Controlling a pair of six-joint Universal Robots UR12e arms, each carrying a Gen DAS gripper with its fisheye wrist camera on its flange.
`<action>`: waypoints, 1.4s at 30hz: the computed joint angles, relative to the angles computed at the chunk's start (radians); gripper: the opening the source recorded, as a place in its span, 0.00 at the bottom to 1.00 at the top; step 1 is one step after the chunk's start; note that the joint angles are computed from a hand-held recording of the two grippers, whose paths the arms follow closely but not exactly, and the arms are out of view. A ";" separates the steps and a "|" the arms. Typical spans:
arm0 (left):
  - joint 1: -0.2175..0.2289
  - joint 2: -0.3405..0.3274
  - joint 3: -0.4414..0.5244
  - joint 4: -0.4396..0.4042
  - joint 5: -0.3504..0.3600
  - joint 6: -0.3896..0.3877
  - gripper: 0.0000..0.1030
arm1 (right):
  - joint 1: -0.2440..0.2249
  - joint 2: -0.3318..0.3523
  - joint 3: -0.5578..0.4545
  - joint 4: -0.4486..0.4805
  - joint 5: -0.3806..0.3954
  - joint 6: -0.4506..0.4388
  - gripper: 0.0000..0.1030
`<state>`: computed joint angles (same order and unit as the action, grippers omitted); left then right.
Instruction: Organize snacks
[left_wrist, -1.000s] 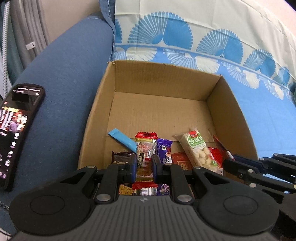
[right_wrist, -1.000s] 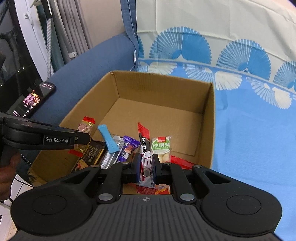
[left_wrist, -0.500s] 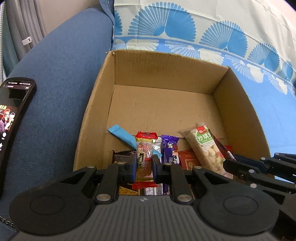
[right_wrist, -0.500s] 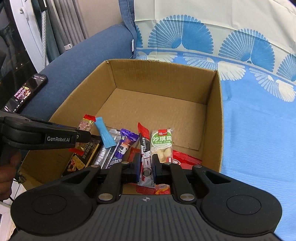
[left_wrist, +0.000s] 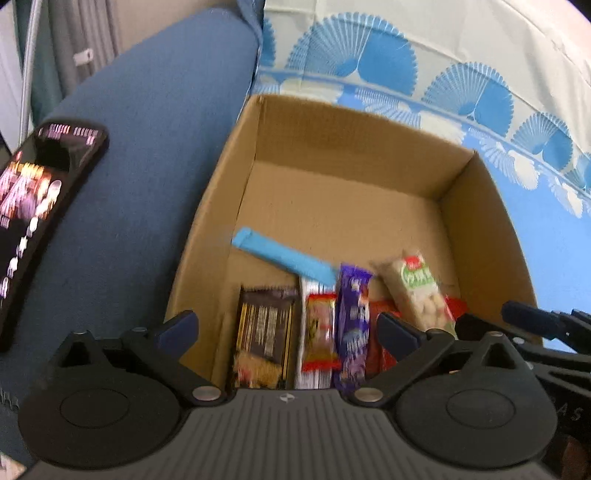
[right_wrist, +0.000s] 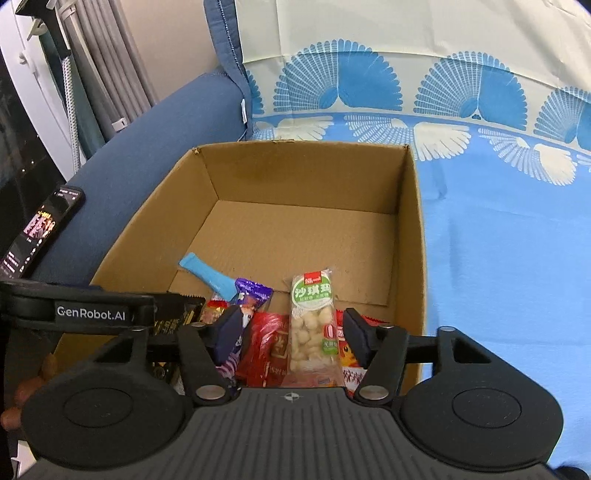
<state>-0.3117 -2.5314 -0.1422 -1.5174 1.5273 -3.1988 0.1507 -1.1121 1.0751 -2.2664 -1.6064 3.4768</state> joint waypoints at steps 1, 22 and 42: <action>-0.001 0.023 -0.041 0.011 0.005 0.003 1.00 | 0.001 -0.004 0.003 0.004 0.004 0.000 0.64; -0.062 0.418 -0.647 0.270 0.168 0.024 1.00 | 0.076 -0.206 0.224 -0.117 -0.137 -0.020 0.95; -0.101 0.560 -0.850 0.432 0.262 0.036 1.00 | 0.139 -0.318 0.380 -0.341 -0.253 -0.137 0.98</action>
<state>-0.4127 -1.9711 -0.9918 -1.0853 1.7897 -3.1624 0.2894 -1.4300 1.4549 -2.6069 -1.8598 3.3402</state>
